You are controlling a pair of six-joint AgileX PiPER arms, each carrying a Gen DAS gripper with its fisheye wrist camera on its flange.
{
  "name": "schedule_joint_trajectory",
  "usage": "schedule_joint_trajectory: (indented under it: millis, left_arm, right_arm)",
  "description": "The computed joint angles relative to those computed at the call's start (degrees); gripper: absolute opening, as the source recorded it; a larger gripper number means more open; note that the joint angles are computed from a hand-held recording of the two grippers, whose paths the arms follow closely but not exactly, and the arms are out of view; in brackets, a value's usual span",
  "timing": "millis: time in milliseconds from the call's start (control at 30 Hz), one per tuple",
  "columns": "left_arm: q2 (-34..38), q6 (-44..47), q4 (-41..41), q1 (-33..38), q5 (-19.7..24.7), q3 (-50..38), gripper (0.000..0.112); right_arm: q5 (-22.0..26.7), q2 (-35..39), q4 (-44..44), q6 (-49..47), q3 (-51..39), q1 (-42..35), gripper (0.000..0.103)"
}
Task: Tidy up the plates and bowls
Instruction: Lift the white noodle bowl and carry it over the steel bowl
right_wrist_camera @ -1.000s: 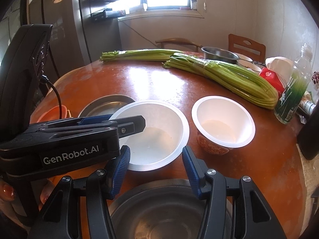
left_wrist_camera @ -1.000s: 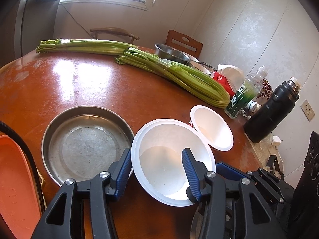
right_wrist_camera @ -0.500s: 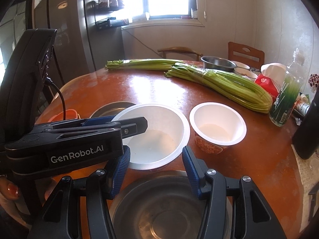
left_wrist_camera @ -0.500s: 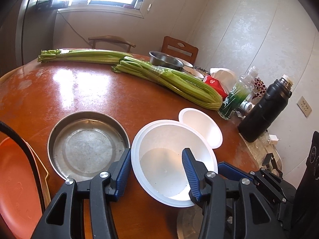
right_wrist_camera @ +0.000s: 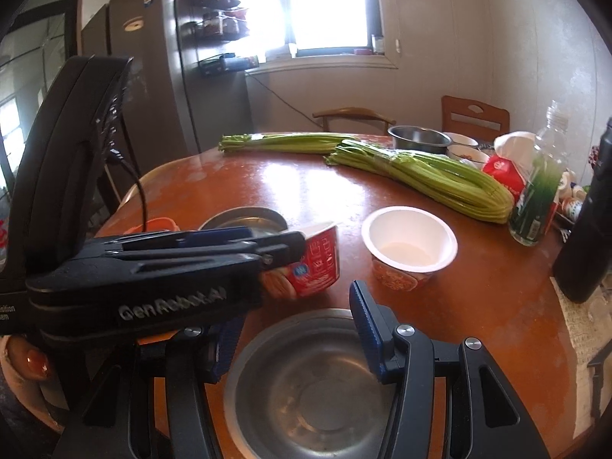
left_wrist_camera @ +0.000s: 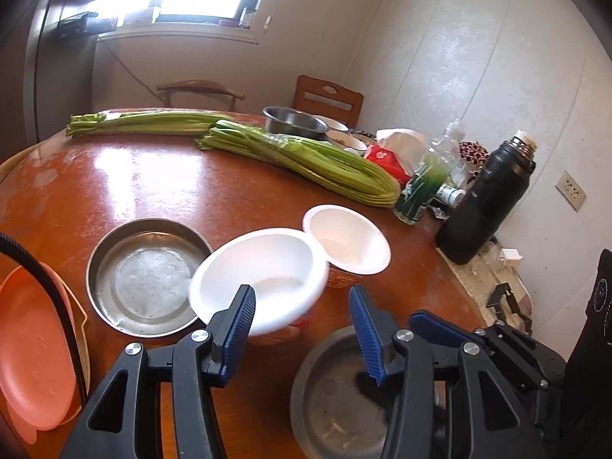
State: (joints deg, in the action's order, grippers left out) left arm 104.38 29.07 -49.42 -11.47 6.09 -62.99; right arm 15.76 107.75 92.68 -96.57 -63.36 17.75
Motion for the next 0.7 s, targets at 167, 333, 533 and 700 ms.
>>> schedule_joint_trajectory:
  millis: [167, 333, 533, 700]
  left_arm:
    - [1.4, 1.5, -3.2, 3.3, 1.0, -0.2, 0.051]
    - [4.3, 0.1, -2.3, 6.4, 4.2, -3.7, 0.051]
    - [10.0, -7.3, 5.6, 7.4, 8.3, -10.6, 0.051]
    - [13.7, -9.1, 8.1, 7.3, 10.6, -14.3, 0.051]
  right_arm:
    - [0.6, 3.0, -11.0, 13.1, -4.1, -2.2, 0.056]
    - [2.5, 7.4, -29.3, 32.7, -10.8, -2.3, 0.056]
    - [6.3, 13.0, -43.8, 48.0, -18.9, -1.0, 0.056]
    - [8.4, 16.4, -48.5, 53.2, -23.2, -0.5, 0.052]
